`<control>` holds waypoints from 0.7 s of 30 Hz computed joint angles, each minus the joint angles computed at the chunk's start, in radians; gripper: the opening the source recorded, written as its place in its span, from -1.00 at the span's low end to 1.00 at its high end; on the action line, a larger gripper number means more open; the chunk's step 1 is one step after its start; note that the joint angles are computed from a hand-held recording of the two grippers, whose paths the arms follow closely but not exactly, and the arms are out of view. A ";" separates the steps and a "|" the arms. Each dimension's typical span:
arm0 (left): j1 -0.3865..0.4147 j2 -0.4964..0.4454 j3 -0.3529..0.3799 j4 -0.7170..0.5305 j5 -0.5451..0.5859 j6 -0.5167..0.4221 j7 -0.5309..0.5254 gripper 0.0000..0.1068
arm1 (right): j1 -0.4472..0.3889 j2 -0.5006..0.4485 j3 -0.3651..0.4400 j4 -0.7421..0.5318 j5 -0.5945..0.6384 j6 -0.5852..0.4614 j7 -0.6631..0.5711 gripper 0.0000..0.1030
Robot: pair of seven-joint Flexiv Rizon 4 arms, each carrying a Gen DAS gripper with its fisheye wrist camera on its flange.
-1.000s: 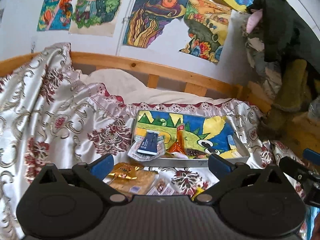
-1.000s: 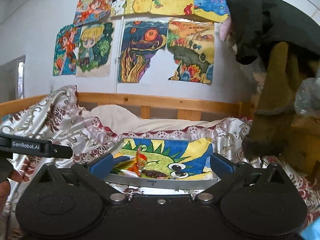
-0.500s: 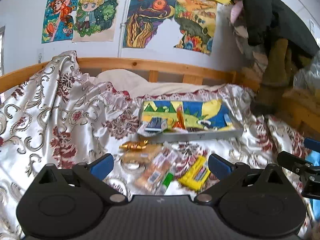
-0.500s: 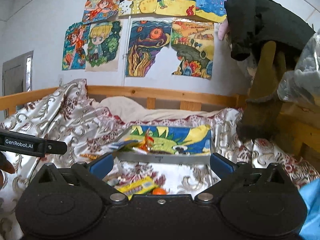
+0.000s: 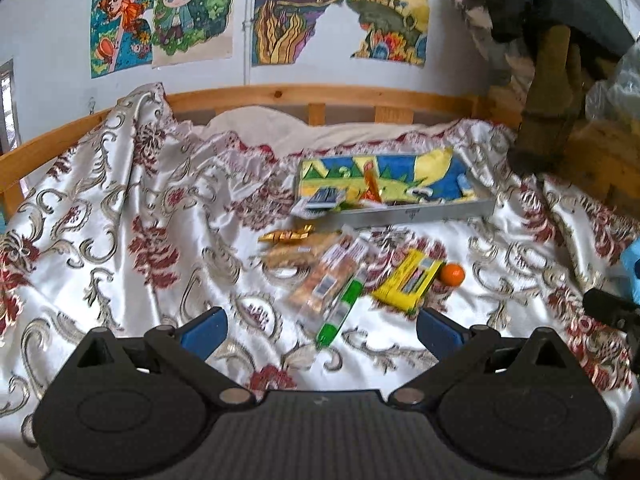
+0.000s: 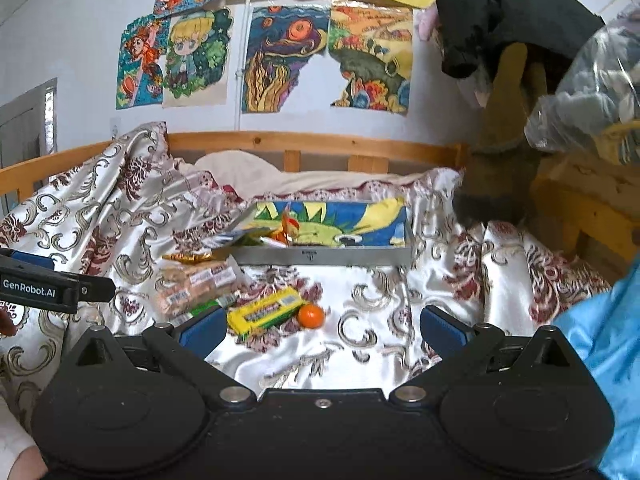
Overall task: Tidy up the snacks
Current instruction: 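Withdraw both open tools back from the dinosaur box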
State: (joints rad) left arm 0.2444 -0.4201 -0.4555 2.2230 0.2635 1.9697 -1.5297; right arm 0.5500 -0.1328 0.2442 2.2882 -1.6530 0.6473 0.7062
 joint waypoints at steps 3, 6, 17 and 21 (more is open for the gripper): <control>-0.012 0.012 0.012 0.009 -0.012 -0.025 0.005 0.92 | 0.001 0.003 0.004 0.006 0.017 0.007 0.010 0.99; -0.002 0.015 0.001 0.016 -0.018 -0.030 0.013 0.92 | 0.002 0.004 0.005 0.008 0.030 0.010 0.006 0.99; -0.024 0.022 0.017 0.010 -0.067 -0.065 0.023 0.92 | -0.012 -0.004 -0.007 0.000 0.022 0.059 -0.006 0.99; 0.026 0.020 -0.051 -0.006 -0.107 -0.139 0.039 0.92 | -0.029 -0.012 -0.017 -0.010 0.012 0.106 -0.018 0.99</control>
